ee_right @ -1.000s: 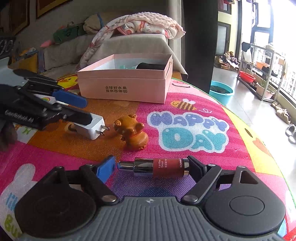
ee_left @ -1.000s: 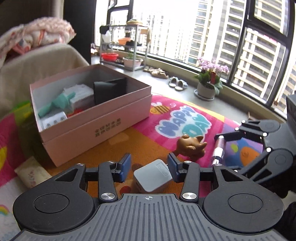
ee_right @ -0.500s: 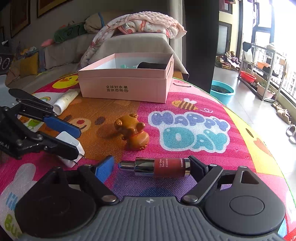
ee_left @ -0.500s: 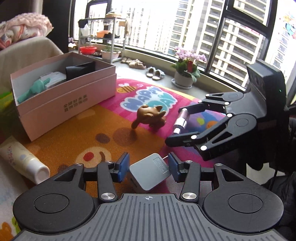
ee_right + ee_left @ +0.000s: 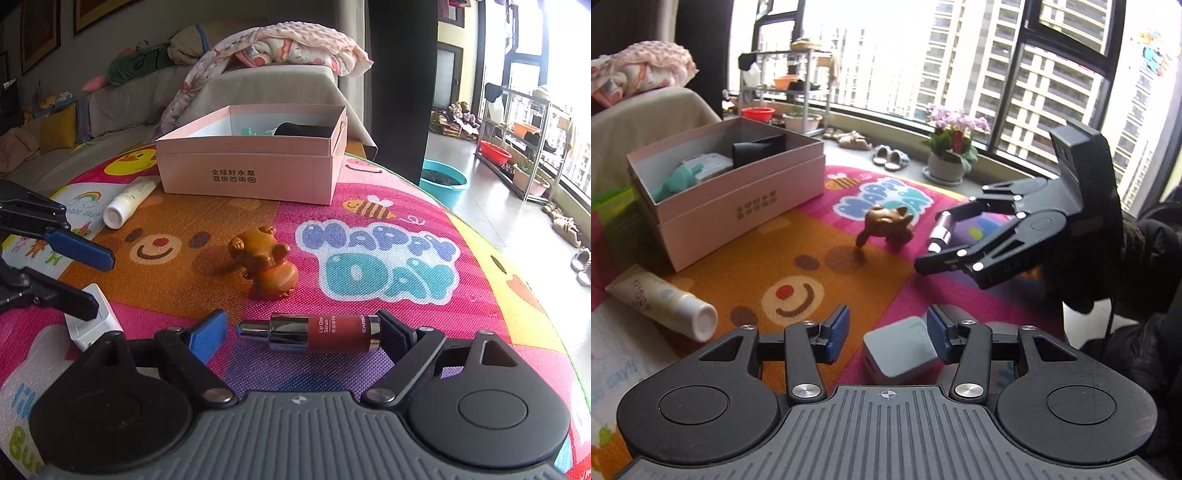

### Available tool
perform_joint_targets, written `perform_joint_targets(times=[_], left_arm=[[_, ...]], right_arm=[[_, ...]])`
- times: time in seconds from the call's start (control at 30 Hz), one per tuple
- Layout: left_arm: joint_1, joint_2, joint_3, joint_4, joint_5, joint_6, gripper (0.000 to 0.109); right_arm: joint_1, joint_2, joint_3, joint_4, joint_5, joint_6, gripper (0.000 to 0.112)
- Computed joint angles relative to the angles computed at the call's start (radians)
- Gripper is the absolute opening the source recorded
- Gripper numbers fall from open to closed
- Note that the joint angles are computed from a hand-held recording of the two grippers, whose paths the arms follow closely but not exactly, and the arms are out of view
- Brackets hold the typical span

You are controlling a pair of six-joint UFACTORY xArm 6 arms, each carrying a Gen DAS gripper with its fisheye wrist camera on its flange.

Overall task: Organize rigid objects
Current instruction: 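Grasp the white plug adapter with the left tool while the right tool holds the lipstick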

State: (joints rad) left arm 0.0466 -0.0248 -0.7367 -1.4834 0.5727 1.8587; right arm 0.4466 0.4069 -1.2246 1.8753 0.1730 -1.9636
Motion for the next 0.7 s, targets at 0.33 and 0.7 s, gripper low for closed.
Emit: perform_joint_targets(times=[0.33,0.7], left_arm=[[-0.097,-0.073,0.087,-0.018,-0.147,0.202,0.052],[-0.214,0.080,-0.061,-0.346,-0.359,0.328,0.054]], right_arm=[[0.000,0.000,0.000,-0.003,0.001,0.003,0.087],[0.000,-0.002,0.001,-0.004,-0.001,0.005,0.087]])
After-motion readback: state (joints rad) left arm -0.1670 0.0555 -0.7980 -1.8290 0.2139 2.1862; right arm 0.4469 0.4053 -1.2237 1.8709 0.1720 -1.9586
